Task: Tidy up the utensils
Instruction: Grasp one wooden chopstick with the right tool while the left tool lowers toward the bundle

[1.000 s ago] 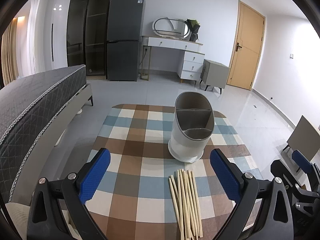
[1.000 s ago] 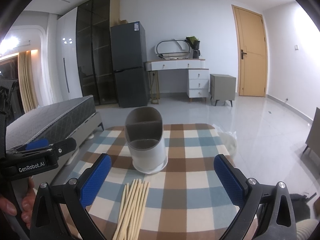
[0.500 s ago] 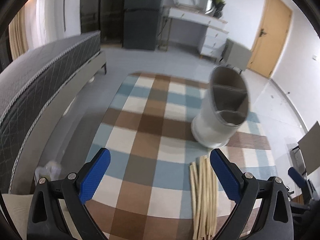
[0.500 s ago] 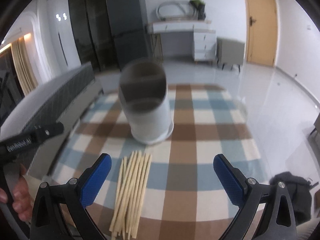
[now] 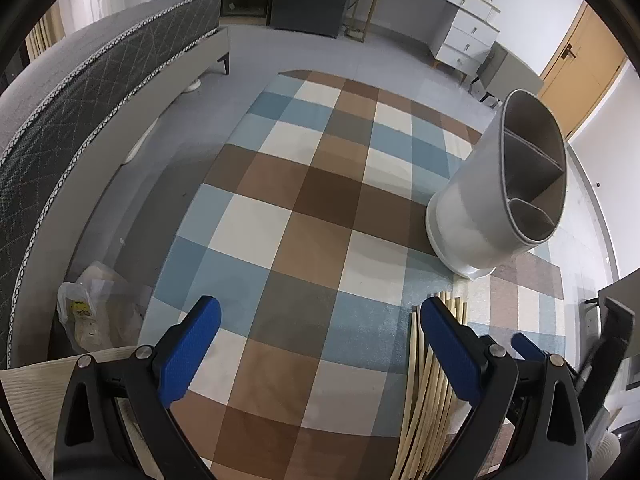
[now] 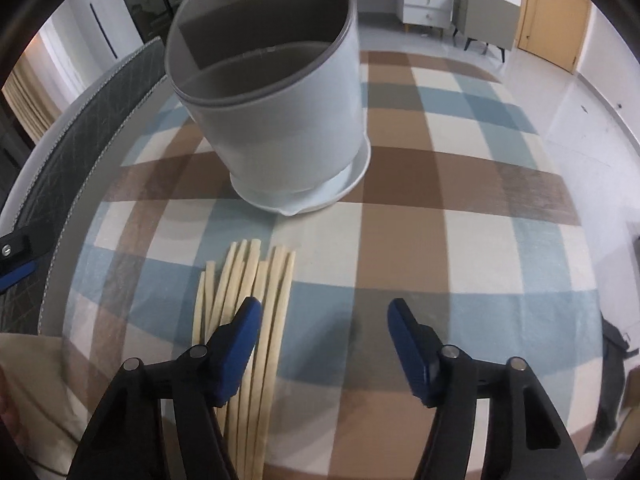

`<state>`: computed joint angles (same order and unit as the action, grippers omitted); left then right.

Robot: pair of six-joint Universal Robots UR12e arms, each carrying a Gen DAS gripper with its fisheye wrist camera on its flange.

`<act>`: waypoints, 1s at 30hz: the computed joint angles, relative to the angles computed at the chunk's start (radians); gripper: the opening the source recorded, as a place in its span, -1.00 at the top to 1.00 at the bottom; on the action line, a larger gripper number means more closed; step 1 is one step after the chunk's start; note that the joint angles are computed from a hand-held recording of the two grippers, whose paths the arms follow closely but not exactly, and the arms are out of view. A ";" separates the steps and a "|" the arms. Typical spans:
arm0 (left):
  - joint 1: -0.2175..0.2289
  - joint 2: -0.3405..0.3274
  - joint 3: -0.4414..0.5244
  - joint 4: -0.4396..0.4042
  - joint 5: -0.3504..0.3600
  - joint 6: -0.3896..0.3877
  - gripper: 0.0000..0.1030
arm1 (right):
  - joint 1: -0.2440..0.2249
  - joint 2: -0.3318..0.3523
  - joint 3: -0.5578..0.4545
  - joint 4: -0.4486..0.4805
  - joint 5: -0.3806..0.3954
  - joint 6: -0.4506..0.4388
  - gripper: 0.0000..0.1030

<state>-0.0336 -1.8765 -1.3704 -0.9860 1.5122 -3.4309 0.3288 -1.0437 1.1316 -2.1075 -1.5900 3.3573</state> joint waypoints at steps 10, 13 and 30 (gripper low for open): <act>0.011 -0.022 0.026 -0.043 -0.010 -0.018 -0.89 | 0.028 0.058 -0.096 0.128 -0.088 -0.077 0.28; 0.014 -0.025 0.030 -0.060 -0.012 -0.025 -0.89 | 0.025 0.062 -0.103 0.133 -0.078 -0.091 0.28; 0.001 -0.043 0.024 -0.120 -0.077 0.090 -0.89 | -0.021 0.029 -0.043 0.032 0.084 -0.050 0.93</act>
<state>-0.0326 -1.9197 -1.3461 -1.1063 1.4350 -3.3413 0.3083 -1.0145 1.0885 -2.0758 -1.5061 3.3073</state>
